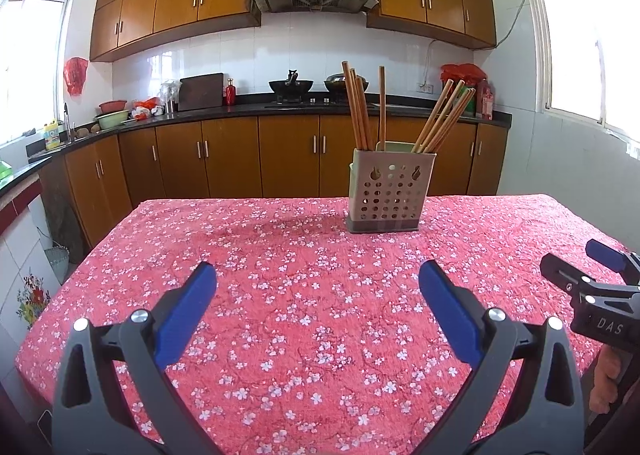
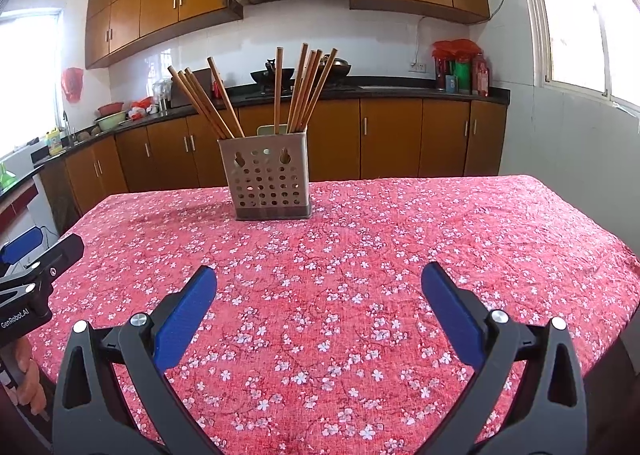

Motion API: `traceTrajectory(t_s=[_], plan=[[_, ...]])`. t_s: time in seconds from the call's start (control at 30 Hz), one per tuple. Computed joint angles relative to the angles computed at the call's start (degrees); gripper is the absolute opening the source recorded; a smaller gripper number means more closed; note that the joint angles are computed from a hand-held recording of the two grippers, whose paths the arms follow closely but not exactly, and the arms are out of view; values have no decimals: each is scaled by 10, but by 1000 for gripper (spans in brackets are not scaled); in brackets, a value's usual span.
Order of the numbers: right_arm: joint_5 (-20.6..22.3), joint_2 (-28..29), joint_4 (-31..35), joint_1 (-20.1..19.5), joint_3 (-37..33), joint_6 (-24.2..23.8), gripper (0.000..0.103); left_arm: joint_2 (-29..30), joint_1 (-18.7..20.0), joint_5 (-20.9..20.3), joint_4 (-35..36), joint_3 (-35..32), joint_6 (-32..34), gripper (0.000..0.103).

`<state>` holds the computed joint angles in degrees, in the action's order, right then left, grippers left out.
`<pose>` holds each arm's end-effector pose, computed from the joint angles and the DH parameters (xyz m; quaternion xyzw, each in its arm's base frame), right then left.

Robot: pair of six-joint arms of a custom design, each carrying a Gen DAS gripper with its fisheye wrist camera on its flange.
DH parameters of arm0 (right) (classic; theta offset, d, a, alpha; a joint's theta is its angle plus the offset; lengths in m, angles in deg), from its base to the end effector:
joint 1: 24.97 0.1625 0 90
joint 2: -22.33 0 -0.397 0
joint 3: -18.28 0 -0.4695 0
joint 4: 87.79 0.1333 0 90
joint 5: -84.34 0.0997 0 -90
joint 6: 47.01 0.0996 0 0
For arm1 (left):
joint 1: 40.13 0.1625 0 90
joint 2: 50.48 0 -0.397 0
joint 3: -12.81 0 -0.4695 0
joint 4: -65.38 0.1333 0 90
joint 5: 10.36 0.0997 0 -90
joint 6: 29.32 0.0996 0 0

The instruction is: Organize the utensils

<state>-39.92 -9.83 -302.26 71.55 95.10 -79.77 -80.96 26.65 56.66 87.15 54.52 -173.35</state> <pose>0.1640 -0.7550 0.1274 0.0684 -0.7539 0.5458 0.3592 -0.1671 -0.8263 0.1389 0.3427 0.7958 -0.4453 0.2259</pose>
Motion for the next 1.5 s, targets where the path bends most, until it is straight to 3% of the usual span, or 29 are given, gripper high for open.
traceTrajectory(t_s=[1.5], plan=[[1,-2,-6,1,2,0,101,1,2,8,-3,1,3,99]])
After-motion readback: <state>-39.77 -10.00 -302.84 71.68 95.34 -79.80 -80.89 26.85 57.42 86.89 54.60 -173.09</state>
